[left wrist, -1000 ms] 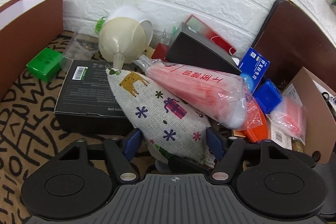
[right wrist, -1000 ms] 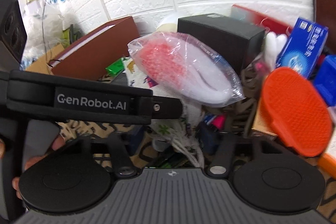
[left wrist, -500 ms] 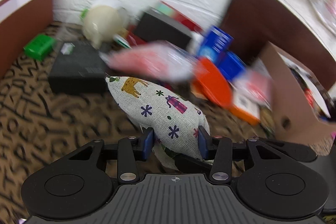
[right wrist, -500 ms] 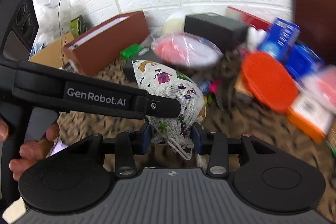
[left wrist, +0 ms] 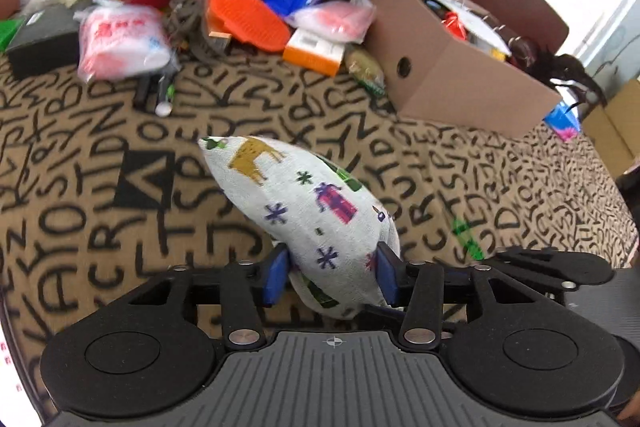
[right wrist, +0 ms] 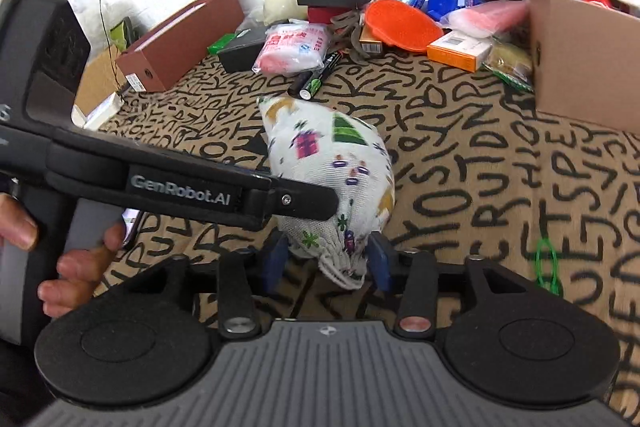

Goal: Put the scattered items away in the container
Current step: 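Lift the pouch with the right gripper and carry it toward the cardboard box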

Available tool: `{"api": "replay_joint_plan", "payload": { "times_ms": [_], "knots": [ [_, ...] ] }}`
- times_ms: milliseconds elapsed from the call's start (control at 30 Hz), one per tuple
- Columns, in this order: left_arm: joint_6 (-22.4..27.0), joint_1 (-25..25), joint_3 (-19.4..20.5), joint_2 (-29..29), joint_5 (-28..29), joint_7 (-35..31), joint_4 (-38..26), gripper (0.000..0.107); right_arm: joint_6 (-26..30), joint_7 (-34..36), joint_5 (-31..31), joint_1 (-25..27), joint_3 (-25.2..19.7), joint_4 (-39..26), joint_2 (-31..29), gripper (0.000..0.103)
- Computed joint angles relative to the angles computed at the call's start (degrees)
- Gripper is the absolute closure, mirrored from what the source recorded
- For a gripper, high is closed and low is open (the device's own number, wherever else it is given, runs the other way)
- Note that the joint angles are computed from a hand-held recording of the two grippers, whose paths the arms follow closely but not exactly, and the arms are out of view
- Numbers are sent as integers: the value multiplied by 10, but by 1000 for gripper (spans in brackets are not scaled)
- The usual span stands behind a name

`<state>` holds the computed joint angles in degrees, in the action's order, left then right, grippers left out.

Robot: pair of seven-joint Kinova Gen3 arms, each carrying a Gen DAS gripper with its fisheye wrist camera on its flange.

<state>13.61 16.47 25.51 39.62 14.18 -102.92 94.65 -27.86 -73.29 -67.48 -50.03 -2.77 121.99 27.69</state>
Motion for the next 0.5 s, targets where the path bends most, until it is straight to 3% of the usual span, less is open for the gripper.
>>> {"api": "replay_joint_plan", "payload": {
  "times_ms": [33,133,300,433,500],
  "knots": [
    [3,4,-9,-2,4,10,-1,34,-9,-5,4,-1,0,-1,4,38],
    [-9,9,-25,-7,11,34,2,24,-13,9,4,2,4,-14,14,29],
    [-2,19,-42,-4,-1,59,-12,17,-4,11,29,12,5,-16,19,28],
    [11,19,-46,-6,-3,72,-17,15,20,51,-6,0,25,-25,16,27],
    [0,3,-29,-11,2,70,-6,15,23,56,-5,4,21,-22,10,26]
  ]
}}
